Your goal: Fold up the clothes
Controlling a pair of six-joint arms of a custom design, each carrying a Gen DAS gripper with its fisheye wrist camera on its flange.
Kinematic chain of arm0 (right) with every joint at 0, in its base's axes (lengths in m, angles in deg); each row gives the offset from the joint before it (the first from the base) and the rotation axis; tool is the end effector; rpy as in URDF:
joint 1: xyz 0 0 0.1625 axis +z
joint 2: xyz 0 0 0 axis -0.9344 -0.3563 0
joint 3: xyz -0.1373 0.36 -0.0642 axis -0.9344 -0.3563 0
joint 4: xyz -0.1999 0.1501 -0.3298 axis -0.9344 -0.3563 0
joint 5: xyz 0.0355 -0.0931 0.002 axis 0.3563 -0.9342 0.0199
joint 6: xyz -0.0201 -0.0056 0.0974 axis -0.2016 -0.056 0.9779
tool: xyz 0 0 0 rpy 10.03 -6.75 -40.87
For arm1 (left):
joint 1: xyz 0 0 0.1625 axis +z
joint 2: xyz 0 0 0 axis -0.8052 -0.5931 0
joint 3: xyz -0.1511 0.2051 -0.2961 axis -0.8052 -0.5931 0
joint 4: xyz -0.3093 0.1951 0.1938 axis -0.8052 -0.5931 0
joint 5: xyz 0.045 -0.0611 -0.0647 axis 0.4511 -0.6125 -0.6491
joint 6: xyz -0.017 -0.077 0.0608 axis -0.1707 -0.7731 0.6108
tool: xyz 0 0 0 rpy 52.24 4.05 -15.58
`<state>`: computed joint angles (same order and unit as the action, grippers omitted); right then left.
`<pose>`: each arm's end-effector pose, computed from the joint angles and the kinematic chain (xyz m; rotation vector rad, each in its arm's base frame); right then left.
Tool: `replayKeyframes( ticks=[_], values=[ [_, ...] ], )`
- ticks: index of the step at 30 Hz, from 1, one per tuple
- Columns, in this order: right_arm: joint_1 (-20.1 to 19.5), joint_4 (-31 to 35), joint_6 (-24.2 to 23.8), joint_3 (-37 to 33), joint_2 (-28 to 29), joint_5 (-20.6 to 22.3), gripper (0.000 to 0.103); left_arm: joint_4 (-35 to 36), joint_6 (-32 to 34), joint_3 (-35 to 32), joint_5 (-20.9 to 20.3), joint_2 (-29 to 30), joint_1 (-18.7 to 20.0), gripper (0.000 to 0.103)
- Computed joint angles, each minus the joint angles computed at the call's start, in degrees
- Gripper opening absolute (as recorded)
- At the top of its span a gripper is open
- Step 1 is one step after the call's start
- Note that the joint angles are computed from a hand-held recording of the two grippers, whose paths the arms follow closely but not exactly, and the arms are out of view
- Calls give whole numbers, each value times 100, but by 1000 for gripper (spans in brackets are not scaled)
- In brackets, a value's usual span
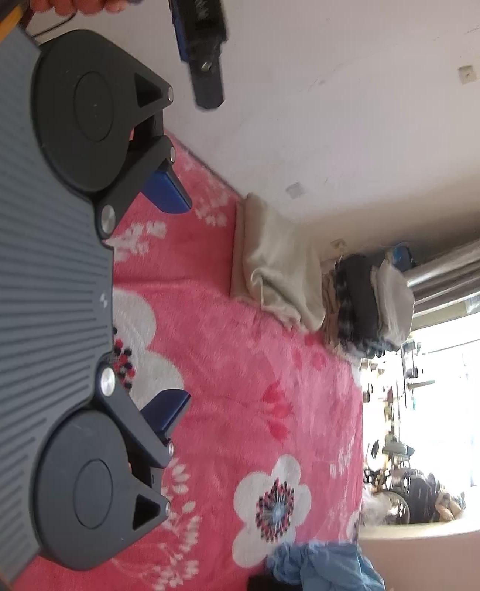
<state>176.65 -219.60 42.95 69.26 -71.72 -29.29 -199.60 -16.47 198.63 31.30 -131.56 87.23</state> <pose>0.2630 -0.4883 0.1812 0.6780 -2.5886 0.9937 -0.2567 -0.4415 0.2621 0.0860 2.1449 -1.1306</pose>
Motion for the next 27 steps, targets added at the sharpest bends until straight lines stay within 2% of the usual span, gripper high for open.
replayKeyframes(
  ticks=[2, 5, 11, 17, 22, 27],
  values=[
    [-40, 351, 50, -66, -59, 131, 102, 51, -21, -50, -42, 15, 38, 103],
    [-72, 488, 144, -121, -22, 169, 102, 54, -43, -50, 29, 31, 112, 103],
    [-236, 418, 217, -133, -10, 560, 102, 531, -408, -80, 310, 76, 270, 103],
    [-153, 81, 47, -180, 116, 313, 102, 326, -134, -72, 290, 151, 423, 103],
    [111, -262, -193, -271, 317, -279, 102, 1142, -527, -269, 506, 290, 427, 103],
    [262, -471, -209, -282, 359, -423, 102, 1518, -712, -271, 592, 277, 332, 103]
  ],
)
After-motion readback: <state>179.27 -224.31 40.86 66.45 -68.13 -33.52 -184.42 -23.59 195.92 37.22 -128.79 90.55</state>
